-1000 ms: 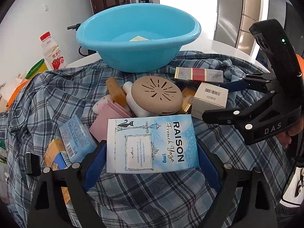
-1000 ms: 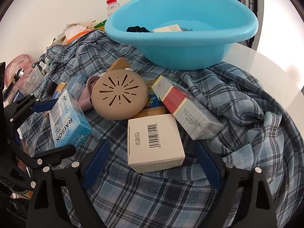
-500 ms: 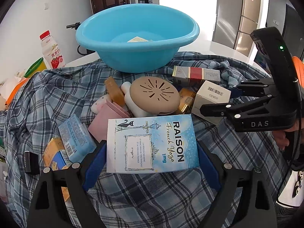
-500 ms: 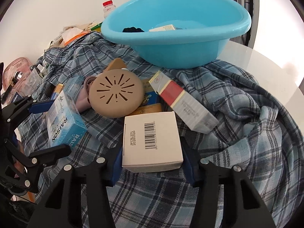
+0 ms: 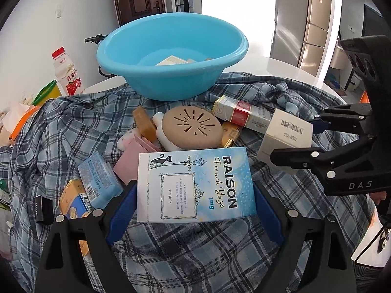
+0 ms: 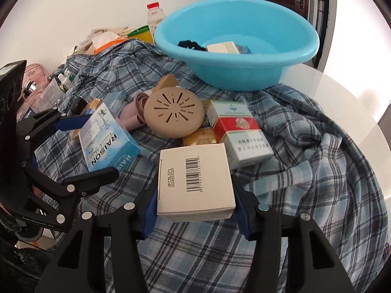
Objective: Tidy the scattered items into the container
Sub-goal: 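Carry both held boxes up and over the blue basin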
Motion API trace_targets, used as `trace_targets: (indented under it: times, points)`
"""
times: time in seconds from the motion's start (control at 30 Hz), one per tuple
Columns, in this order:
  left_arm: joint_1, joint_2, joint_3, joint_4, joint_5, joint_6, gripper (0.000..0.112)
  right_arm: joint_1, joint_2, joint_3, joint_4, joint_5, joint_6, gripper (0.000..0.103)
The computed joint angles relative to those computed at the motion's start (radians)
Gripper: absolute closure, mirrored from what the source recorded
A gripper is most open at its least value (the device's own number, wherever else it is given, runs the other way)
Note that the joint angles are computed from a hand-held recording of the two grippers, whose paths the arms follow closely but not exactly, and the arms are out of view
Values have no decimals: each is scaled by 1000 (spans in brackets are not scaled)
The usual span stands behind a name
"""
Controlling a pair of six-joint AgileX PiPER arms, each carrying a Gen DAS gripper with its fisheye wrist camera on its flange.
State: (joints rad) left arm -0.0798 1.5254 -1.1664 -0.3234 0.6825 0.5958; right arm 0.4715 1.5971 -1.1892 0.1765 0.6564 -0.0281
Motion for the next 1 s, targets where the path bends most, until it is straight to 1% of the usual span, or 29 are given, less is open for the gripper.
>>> trace_targets:
  times: [0.07, 0.2, 0.33, 0.5, 0.67, 0.9, 1.0]
  points:
    - [-2, -7, 7, 3, 0, -3, 21, -7, -9, 18, 35, 2, -19, 52]
    - [-16, -19, 20, 18, -1, -12, 21, 8, -36, 49, -25, -14, 34, 51]
    - [-28, -30, 26, 28, -2, -16, 21, -6, -54, 58, -24, -12, 37, 51]
    - [-45, -41, 34, 69, -34, -55, 21, -15, -65, 55, -34, -11, 49, 51]
    - [-27, -12, -19, 39, 26, -35, 21, -21, -71, 48, -27, -11, 39, 51]
    - [-37, 12, -103, 66, 42, -57, 21, -32, -69, 0, -36, -3, 37, 51]
    - [-46, 45, -160, 87, 57, -64, 21, -39, -63, -34, -46, 2, 41, 51]
